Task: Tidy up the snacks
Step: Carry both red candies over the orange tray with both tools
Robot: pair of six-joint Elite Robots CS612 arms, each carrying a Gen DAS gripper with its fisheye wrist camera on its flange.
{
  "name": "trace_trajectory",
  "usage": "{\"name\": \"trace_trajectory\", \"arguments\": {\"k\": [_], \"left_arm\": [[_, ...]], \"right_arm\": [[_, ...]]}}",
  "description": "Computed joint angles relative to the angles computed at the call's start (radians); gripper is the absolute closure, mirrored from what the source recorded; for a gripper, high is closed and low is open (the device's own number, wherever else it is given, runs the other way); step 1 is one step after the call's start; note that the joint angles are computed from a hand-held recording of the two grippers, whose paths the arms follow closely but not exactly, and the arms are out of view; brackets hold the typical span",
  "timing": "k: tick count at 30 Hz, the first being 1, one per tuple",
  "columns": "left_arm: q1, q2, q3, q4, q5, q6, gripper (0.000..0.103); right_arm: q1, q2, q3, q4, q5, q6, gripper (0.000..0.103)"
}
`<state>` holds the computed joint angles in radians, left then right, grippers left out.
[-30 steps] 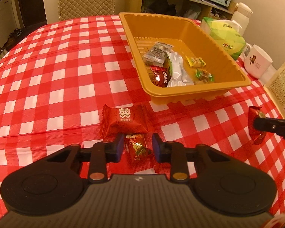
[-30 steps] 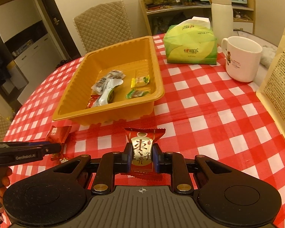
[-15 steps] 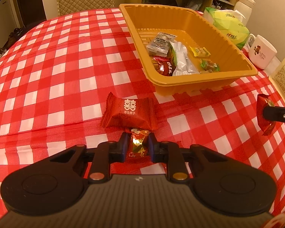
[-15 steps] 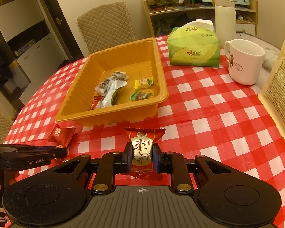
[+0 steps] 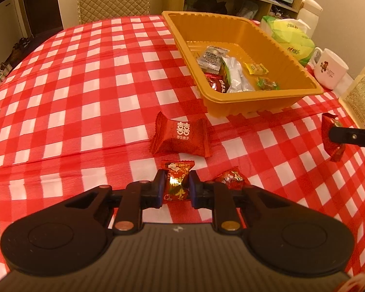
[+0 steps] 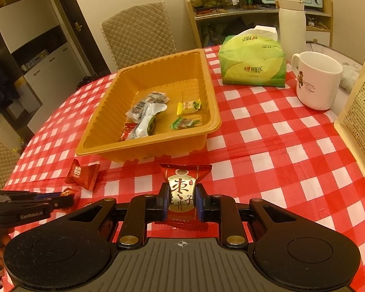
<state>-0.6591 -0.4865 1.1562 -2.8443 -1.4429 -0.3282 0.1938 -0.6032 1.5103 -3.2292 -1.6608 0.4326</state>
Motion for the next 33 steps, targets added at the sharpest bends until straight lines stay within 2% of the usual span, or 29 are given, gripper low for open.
{"name": "trace_trajectory", "arguments": {"k": [8,15,24,29,33], "left_arm": [[0.003,-0.036,0.036,-0.084,-0.019,0.016,0.085],[0.007,-0.006,-0.056,-0.103,-0.050,0.043,0.085],[0.013,0.118,-0.319,-0.002,-0.082,0.062,0.085],[0.019,0.210,-0.509,0.103,-0.074,0.064,0.085],[0.023,0.306,-0.704,0.203,-0.069,0.091,0.085]], "right_arm": [[-0.004,-0.006,-0.006,-0.017,0.022,-0.027,0.081],[-0.014,0.007,-0.054,-0.037,0.037,-0.099,0.081],[-0.044,0.071,-0.199,-0.010,0.067,-0.162,0.081],[-0.060,0.114,-0.282,0.039,0.086,-0.180,0.081],[-0.069,0.144,-0.337,0.075,0.092,-0.186,0.081]]}}
